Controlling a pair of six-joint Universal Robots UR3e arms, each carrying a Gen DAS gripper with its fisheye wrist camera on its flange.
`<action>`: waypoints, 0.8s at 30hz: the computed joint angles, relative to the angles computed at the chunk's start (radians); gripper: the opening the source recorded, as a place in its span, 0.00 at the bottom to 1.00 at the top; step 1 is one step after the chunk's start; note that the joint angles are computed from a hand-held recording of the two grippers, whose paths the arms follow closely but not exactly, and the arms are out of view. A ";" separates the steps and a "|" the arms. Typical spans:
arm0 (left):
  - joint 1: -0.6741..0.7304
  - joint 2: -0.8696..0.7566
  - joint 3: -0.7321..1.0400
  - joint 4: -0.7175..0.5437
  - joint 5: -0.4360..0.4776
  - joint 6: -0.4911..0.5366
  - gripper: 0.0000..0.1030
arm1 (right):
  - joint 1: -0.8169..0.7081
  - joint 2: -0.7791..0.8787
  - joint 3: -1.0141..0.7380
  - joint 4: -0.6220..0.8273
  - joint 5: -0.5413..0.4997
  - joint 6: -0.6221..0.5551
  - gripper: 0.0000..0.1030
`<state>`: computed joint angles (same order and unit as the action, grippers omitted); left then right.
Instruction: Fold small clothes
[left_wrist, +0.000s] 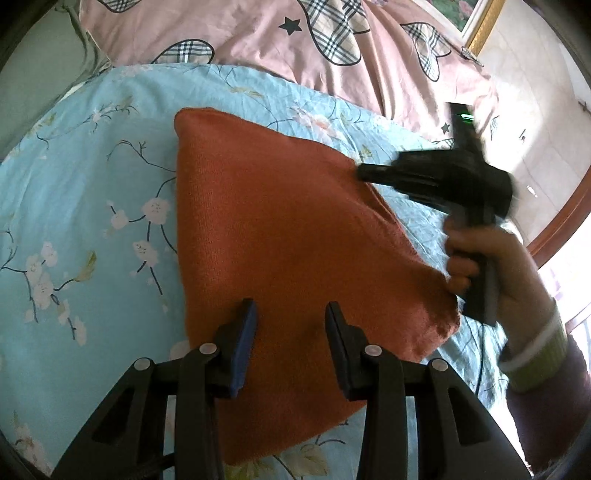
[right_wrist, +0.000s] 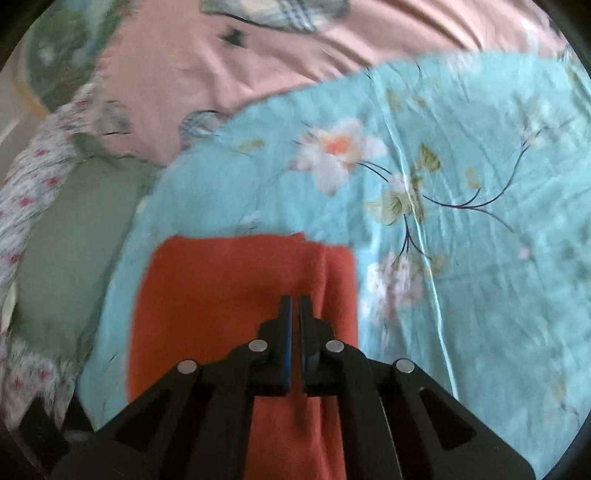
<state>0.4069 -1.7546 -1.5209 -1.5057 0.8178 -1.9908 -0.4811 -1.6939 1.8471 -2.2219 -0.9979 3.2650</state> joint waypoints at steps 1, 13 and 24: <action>0.009 0.010 0.002 -0.023 -0.003 0.014 0.37 | -0.026 -0.060 0.020 0.046 0.042 -0.034 0.04; 0.078 0.134 -0.175 0.012 0.068 0.124 0.35 | -0.318 -0.700 0.393 0.600 0.130 -0.392 0.00; 0.125 0.195 -0.277 0.053 0.067 0.143 0.35 | -0.222 -0.829 0.357 0.680 0.012 -0.387 0.03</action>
